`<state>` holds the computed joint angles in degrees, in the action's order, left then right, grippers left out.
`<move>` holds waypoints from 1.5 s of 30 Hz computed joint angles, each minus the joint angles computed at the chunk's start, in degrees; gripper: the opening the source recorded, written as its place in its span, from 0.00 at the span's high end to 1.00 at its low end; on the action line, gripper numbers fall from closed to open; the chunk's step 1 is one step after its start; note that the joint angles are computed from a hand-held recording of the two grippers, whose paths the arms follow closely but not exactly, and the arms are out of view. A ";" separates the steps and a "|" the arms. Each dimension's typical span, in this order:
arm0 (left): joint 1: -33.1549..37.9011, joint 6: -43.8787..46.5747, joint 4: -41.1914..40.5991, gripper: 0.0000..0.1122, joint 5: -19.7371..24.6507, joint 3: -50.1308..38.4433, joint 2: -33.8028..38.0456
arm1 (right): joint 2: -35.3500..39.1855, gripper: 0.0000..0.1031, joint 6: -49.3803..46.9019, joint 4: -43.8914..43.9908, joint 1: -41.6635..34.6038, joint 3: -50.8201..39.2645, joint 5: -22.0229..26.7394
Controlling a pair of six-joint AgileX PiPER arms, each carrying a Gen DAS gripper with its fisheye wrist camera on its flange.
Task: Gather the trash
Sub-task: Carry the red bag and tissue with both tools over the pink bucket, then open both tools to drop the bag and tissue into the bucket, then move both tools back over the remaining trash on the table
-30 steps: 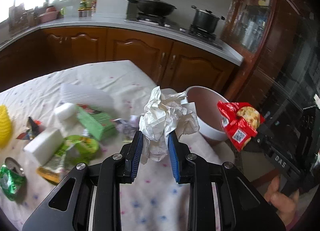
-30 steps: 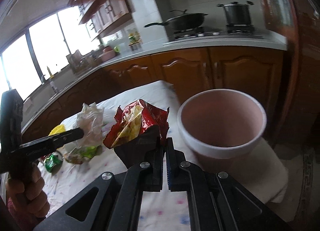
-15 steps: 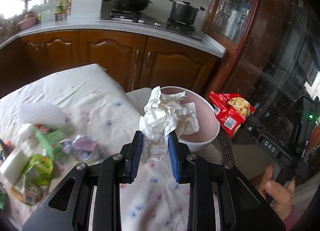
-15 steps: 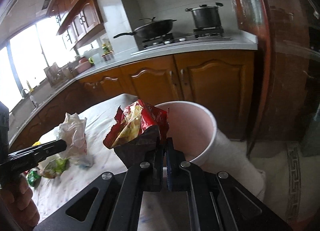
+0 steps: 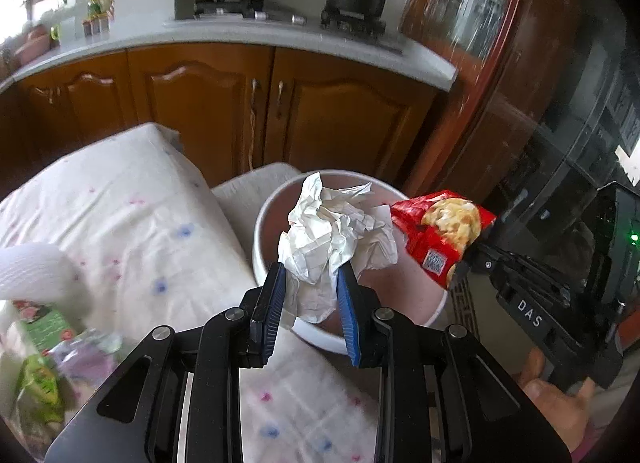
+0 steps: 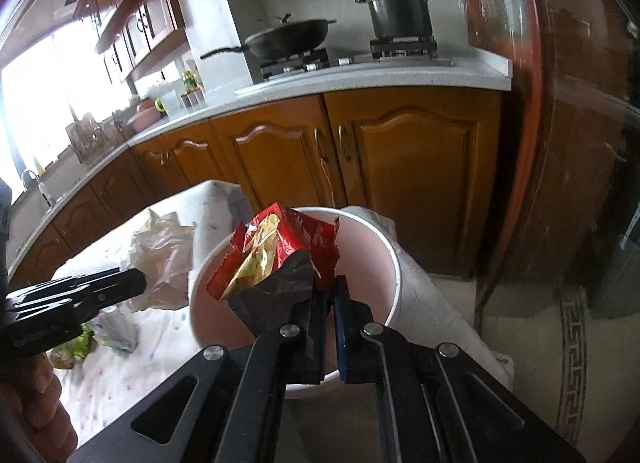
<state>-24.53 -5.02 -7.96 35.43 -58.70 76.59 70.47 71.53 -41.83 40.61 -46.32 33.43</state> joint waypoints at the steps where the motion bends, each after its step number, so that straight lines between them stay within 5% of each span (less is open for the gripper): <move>1: -0.10 -0.09 -0.02 0.78 0.47 -1.00 1.52 | 0.61 0.95 -1.31 1.07 -0.73 -0.17 -0.38; 12: -1.16 -1.06 1.25 0.68 5.21 -8.95 9.94 | 5.06 0.91 -14.37 11.74 -5.70 -2.90 -1.18; 15: -1.09 -2.50 2.15 0.52 5.32 -9.01 10.38 | 5.12 0.82 -14.51 11.90 -5.94 -3.02 -1.22; 17: -0.73 -2.14 1.79 0.52 4.86 -8.26 9.82 | 5.05 0.68 -14.48 11.96 -6.10 -2.88 -1.54; 24: 1.73 0.29 -1.26 0.51 3.23 -3.27 4.77 | 3.06 0.63 -12.61 11.24 -5.49 -1.53 -2.00; 31: 6.41 0.30 -2.98 0.42 -0.08 5.20 -4.63 | -1.86 0.18 0.13 3.18 -0.67 1.65 -3.16; 36: 13.41 6.87 -9.42 0.40 -0.14 10.07 -11.40 | -4.07 0.16 13.45 -6.44 5.33 3.26 -1.99; 45: 32.59 26.86 -25.21 0.36 7.79 15.52 -20.74 | -3.24 0.14 27.54 -15.37 15.72 2.76 1.01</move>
